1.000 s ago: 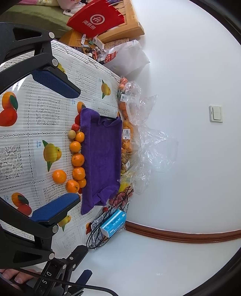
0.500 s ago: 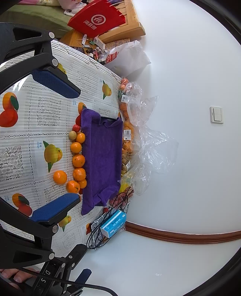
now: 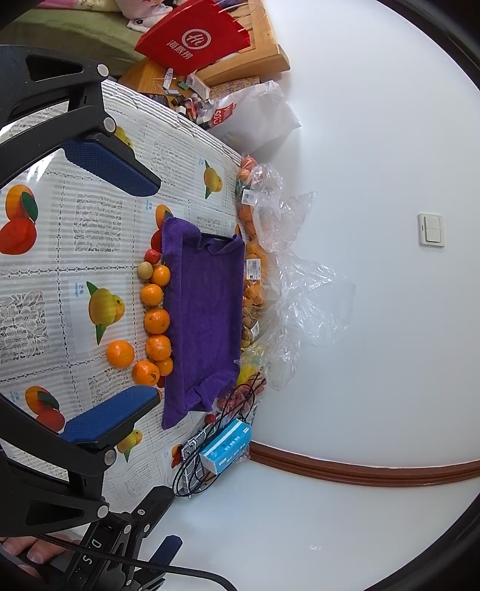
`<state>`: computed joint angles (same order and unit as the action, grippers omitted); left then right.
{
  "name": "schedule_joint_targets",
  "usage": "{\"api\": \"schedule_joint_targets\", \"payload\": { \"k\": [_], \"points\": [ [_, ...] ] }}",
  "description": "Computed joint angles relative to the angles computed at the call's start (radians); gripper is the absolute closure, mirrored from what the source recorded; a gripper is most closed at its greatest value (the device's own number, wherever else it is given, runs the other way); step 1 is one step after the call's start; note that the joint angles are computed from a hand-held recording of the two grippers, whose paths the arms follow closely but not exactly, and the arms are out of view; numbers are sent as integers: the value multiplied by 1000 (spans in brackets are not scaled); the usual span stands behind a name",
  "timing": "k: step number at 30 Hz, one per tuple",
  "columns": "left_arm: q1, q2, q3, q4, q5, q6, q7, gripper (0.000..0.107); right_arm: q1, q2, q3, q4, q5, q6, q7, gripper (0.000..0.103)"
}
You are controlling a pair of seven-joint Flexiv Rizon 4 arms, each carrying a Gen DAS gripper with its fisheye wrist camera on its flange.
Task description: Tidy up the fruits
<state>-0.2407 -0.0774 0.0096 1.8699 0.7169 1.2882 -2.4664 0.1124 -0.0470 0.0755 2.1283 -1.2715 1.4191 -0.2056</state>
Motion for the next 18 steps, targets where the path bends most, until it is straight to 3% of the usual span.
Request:
{"api": "schedule_joint_targets", "payload": {
  "k": [18],
  "points": [
    [0,-1,1,1,4,7,-6,4,6,-2,1,-5,19,-6,-15,1]
  ]
}}
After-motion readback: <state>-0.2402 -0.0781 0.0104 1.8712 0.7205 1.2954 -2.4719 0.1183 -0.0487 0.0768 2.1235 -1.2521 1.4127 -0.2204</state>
